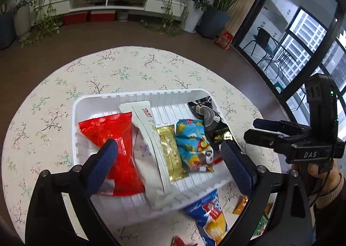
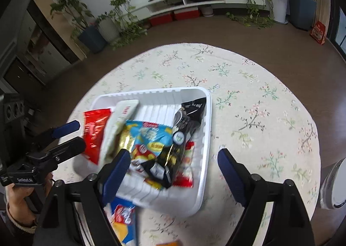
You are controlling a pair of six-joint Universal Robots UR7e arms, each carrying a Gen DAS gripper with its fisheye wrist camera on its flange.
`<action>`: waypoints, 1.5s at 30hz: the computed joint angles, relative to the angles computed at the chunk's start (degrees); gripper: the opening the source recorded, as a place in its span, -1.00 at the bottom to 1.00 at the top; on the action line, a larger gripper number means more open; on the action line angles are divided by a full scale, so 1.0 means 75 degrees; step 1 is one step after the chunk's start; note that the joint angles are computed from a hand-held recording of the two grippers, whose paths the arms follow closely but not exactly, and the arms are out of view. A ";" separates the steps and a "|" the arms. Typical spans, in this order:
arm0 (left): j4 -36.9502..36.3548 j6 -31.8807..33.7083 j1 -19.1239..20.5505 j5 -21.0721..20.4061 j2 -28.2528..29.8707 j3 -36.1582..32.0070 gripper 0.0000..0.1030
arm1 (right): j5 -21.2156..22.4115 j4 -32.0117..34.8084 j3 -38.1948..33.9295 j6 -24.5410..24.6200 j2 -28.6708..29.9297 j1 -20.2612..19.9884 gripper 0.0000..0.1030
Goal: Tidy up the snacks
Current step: 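Move both tools back over the remaining snacks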
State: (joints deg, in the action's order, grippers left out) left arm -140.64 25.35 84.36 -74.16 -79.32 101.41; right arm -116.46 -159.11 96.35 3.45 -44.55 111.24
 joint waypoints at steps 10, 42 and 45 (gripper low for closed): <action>-0.0449 0.0577 0.0238 -0.0334 -0.1833 0.1479 0.98 | 0.0680 -0.1427 0.1948 0.0116 -0.1145 0.0326 0.72; 0.0602 0.0142 -0.1024 0.1716 -0.4350 0.4889 0.96 | -0.0660 -0.2867 0.5034 0.1236 -0.2006 0.1365 0.65; 0.0451 0.0189 -0.1068 0.1940 -0.4190 0.4940 0.81 | -0.0779 -0.2539 0.4879 0.1059 -0.1863 0.1441 0.50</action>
State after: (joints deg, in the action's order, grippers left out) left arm -137.25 26.77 76.35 -59.60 -110.75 138.46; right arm -122.31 -178.16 132.94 11.39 -58.52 122.04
